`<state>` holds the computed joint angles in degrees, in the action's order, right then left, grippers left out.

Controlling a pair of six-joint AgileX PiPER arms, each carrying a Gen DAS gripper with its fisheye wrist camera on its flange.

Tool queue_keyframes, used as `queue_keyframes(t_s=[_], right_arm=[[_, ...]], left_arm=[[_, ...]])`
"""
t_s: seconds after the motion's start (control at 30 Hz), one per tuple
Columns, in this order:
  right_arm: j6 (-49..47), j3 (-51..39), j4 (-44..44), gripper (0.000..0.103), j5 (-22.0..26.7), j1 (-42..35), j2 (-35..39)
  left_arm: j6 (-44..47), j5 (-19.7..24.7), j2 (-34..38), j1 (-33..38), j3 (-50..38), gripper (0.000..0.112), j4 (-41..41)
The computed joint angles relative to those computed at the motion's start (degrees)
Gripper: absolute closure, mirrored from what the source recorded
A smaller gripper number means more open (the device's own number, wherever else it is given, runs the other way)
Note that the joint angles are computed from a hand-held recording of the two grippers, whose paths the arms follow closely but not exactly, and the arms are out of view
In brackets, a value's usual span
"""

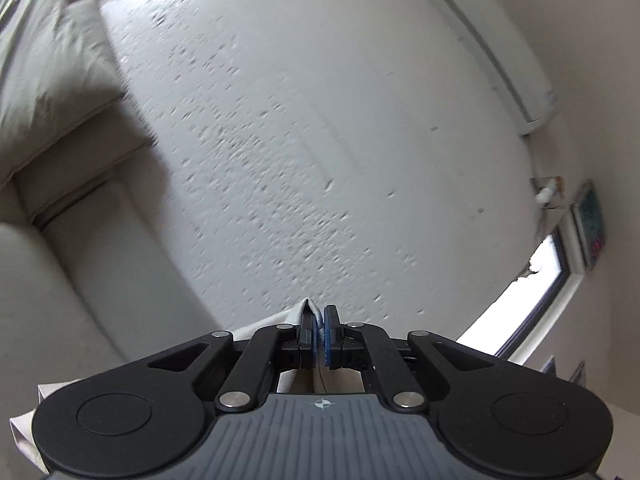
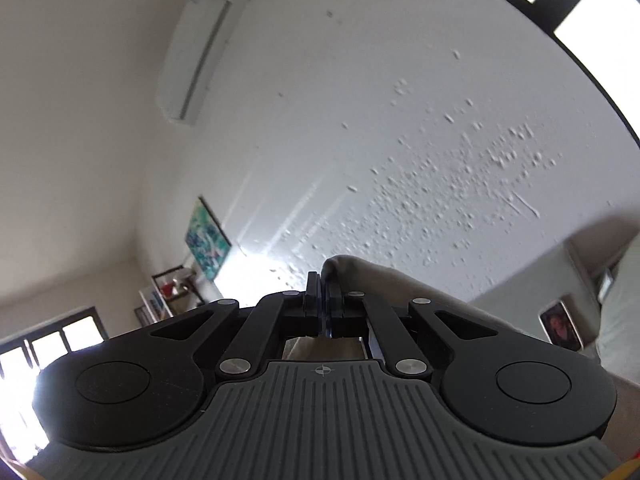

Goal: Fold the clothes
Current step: 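Lift the sweatshirt high with both grippers and shake it out, then lay the sweatshirt flat on the sofa and open both grippers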

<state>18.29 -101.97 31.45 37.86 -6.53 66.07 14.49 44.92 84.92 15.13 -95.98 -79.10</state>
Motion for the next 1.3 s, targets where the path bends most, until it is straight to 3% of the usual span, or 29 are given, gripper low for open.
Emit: queue_keyframes(t_s=[0.1, 0.17, 0.3, 0.37, 0.47, 0.6, 0.8, 0.9, 1.03, 1.17, 1.3], right_arm=[[8.9, -7.3, -4.2, 0.102, 6.0, -1.3, 12.2], [14.4, -15.8, -12.4, 0.102, 8.4, 0.5, 20.8], [15.5, -28.2, -18.9, 0.102, 4.7, 2.4, 28.7], [13.0, -31.4, -19.4, 0.102, 2.8, 2.4, 29.0], [8.4, -25.6, -17.3, 0.102, -0.8, 1.2, 24.2], [3.6, -6.1, -14.6, 0.102, -3.7, 0.3, 14.3], [6.1, 22.2, -17.2, 0.102, -6.3, 2.6, 5.2], [9.4, 31.5, -20.3, 0.102, -6.7, 4.8, 3.7], [11.0, 40.6, -21.2, 0.102, -6.9, 6.2, 2.2], [15.2, 44.6, -25.8, 0.102, -6.0, 8.4, -0.3], [20.3, 46.2, -29.6, 0.102, -3.4, 9.8, -2.2]], left_arm=[[-14.0, -1.4, 13.9, -6.0, -15.1, 0.111, 15.5], [-19.8, -2.4, 21.5, -8.4, -26.6, 0.111, 20.7], [-21.4, -2.0, 31.0, -9.2, -47.8, 0.111, 21.4], [-18.5, -2.6, 30.8, -9.0, -48.9, 0.111, 19.7], [-9.7, -2.7, 24.5, -8.2, -35.2, 0.111, 13.9], [0.3, -4.7, 18.0, -9.1, -16.1, 0.111, 10.3], [3.5, -8.9, 12.4, -10.6, 10.0, 0.111, 13.6], [3.0, -10.4, 11.2, -10.0, 19.5, 0.111, 14.9], [4.6, -10.7, 8.8, -9.0, 27.2, 0.111, 16.2], [3.8, -10.7, 6.9, -8.9, 29.6, 0.111, 20.2], [-1.8, -11.9, 5.7, -11.3, 29.1, 0.111, 30.7]])
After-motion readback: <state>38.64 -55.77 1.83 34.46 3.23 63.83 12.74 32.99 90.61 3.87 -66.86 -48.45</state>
